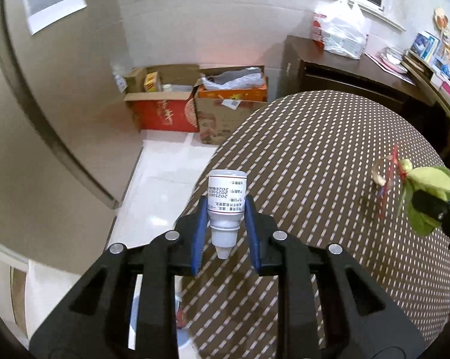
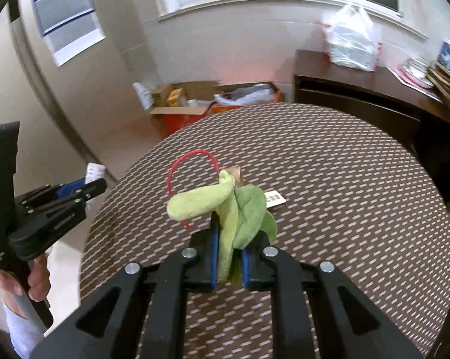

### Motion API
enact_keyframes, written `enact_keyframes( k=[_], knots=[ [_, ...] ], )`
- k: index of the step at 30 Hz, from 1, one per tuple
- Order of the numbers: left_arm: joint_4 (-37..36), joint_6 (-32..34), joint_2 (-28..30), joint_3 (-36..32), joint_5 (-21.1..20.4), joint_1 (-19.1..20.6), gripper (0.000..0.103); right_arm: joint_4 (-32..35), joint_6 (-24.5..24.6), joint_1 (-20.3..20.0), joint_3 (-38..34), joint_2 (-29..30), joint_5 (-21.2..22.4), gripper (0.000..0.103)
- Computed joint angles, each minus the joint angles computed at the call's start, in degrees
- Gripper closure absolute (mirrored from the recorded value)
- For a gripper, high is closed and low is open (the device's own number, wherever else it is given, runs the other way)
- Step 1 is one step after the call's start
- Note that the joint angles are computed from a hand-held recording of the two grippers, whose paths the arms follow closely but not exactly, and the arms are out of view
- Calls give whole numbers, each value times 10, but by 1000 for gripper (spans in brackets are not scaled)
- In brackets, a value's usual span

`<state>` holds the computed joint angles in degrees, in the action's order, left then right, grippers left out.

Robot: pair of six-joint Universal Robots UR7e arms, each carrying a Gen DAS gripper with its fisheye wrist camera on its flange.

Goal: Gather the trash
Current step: 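Carry both items over the wastebasket and open both grippers to drop them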

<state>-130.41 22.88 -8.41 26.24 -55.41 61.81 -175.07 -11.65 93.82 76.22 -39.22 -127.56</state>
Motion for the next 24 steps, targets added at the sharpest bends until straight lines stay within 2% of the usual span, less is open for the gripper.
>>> enact_keyframes(
  k=[4,9,12,18,24],
  knots=[
    [-58,-12,-77,126,12,12,78,14,-6,25,-8,26,15,91],
    [-93,-32,-148,225,28,35,78,49,-9,50,-36,64,36,91],
    [-104,-44,-184,272,30,49,78,75,-11,66,-64,96,49,91],
    [-119,-62,-244,347,63,80,78,123,-7,92,-124,153,64,91],
    [-121,-85,-277,383,72,107,78,176,-3,111,-187,209,69,91]
  ],
)
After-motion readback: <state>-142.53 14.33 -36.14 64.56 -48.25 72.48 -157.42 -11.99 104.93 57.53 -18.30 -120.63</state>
